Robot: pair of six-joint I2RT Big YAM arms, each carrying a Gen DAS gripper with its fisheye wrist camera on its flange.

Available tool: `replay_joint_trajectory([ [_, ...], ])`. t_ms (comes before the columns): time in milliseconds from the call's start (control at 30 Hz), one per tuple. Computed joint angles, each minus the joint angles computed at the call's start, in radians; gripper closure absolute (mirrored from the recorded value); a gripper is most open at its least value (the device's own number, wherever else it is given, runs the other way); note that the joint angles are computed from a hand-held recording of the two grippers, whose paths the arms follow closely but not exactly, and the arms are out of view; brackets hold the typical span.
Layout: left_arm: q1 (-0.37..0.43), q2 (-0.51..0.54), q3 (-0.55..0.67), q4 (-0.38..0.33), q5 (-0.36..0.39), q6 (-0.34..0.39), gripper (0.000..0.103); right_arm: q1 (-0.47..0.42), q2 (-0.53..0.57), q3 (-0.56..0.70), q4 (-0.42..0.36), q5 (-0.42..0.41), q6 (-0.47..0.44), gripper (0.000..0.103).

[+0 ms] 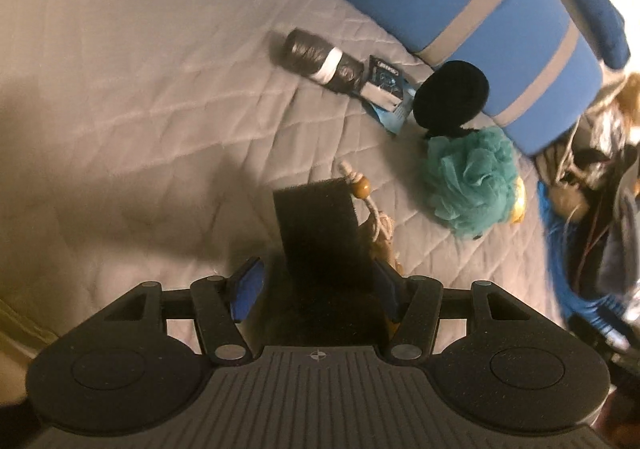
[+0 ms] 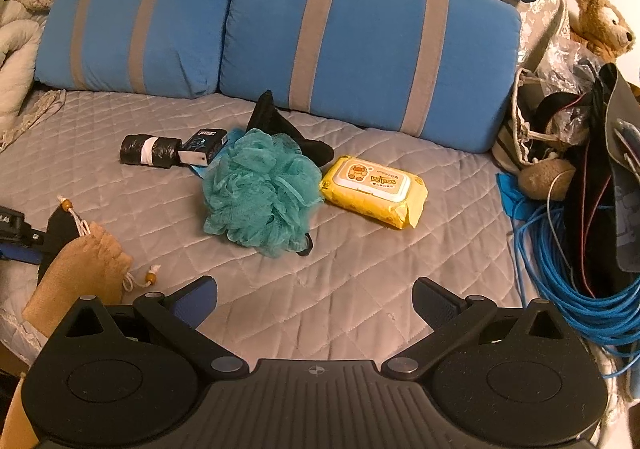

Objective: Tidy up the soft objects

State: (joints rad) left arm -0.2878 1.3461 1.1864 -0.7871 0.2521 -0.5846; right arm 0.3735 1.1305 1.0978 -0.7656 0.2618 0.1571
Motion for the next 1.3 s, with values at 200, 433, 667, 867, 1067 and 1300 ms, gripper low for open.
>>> replay_joint_trajectory([
  [200, 0.034, 0.041, -0.036, 0.096, 0.142, -0.131, 0.051, 0.0, 0.004, 0.001, -0.006, 0.006, 0.003, 0.0],
  [433, -0.037, 0.011, 0.034, 0.01, -0.055, 0.084, 0.063, 0.0, 0.006, 0.001, -0.005, 0.007, 0.0, 0.0],
  [667, -0.134, -0.072, 0.042, 0.053, -0.395, 0.365, 0.063, 0.0, 0.026, 0.007, 0.002, 0.013, -0.012, 0.0],
  [867, -0.126, -0.101, 0.045, 0.088, -0.399, 0.359, 0.063, 0.006, 0.069, 0.023, 0.028, 0.016, -0.048, 0.0],
  [1067, -0.119, -0.093, 0.059, 0.087, -0.283, 0.348, 0.063, -0.002, 0.133, 0.053, 0.081, -0.014, -0.102, 0.0],
  [1300, -0.12, -0.087, 0.061, 0.082, -0.234, 0.372, 0.063, -0.016, 0.209, 0.085, 0.164, -0.086, -0.178, 0.001],
])
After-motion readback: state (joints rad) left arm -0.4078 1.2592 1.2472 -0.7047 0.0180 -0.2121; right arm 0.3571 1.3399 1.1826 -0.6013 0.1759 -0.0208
